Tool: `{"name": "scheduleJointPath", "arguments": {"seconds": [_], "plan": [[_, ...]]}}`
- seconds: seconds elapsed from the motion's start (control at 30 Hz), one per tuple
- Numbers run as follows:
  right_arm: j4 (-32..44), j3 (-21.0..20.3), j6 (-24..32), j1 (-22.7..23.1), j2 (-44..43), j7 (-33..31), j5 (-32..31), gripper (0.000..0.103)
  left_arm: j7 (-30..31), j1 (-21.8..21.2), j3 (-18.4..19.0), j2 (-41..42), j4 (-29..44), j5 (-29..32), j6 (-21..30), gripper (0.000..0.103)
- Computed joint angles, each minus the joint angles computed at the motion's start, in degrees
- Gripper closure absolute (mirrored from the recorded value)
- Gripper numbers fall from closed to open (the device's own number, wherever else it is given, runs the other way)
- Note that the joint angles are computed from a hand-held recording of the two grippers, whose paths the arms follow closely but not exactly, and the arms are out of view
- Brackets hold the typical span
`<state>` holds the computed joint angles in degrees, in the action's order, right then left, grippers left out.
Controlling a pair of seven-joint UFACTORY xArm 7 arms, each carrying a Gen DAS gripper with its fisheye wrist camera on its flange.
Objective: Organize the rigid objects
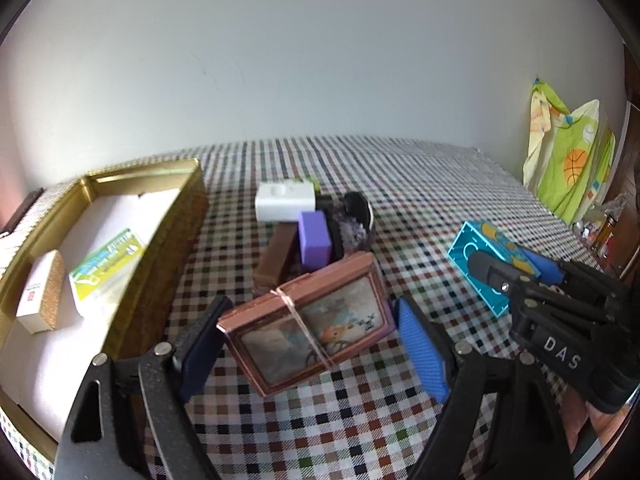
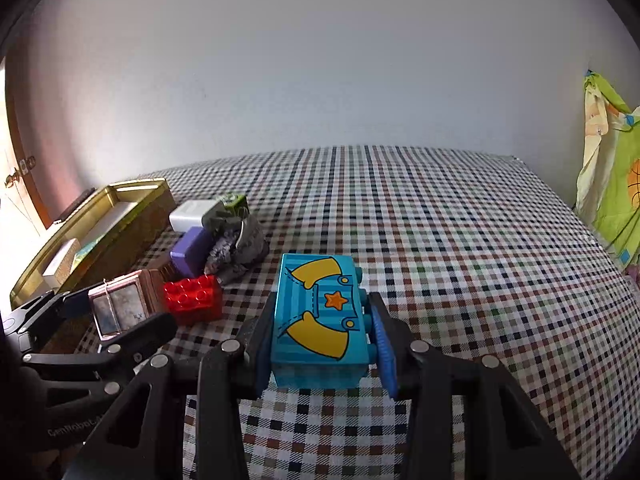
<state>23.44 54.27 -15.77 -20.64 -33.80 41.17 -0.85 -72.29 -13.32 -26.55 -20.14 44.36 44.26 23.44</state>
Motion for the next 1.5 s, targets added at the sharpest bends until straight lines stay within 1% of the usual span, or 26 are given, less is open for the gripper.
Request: {"name": "scheduleJointPath", "arguments": {"seconds": [0.1,0.23,0.33,0.4,0.47,0.6,0.73,0.97,1.27,1.5], "plan": [[-0.46,0.70,-1.83,-0.50,-0.49,0.14,0.46,0.058,-3.01,1.43,-1.18,-2.57,-1.38,2.43,-1.07,0.020],[-2.20,1.74,-7.54,-0.57,-1.09,-0.08,3.06,0.058,-7.64,5.21,-3.38,-6.48,-3.72,5.47,-4.42,0.020],[-3.02,4.04,-11.30,-1.40,-1.90,-0.71,6.72,0.058,-9.68,8.24,-5.65,-9.18,-4.88,6.39,-6.50,0.020],[-3.11,5.59,-12.34,-1.92,-2.72,-1.21,8.88,0.058,-10.79,10.84,-8.16,-10.12,-4.67,6.99,-7.17,0.020],[-3.22,6.89,-12.75,-2.42,-3.80,-1.37,10.48,0.058,-11.09,12.65,-9.78,-11.38,-4.92,7.07,-7.90,0.020],[-3.54,8.57,-13.20,-3.25,-5.75,-0.71,11.92,0.058,-10.79,15.88,-12.66,-13.40,-5.12,6.05,-8.68,0.020],[-4.17,9.78,-13.42,-3.99,-8.48,1.24,12.47,0.058,-9.57,18.26,-14.67,-15.29,-5.70,3.88,-9.62,0.020],[-4.55,11.28,-12.21,-5.53,-13.99,6.09,10.79,0.058,-7.41,21.96,-17.92,-19.02,-6.70,-0.01,-11.26,0.020],[-5.15,10.99,-12.16,-6.54,-17.21,11.34,7.06,0.058,-4.11,25.12,-21.20,-23.43,-8.11,-5.68,-12.61,0.020],[-5.68,11.45,-11.96,-7.14,-20.75,14.91,5.71,0.058,-1.22,26.69,-22.64,-26.62,-9.28,-10.43,-13.25,0.020]]}}
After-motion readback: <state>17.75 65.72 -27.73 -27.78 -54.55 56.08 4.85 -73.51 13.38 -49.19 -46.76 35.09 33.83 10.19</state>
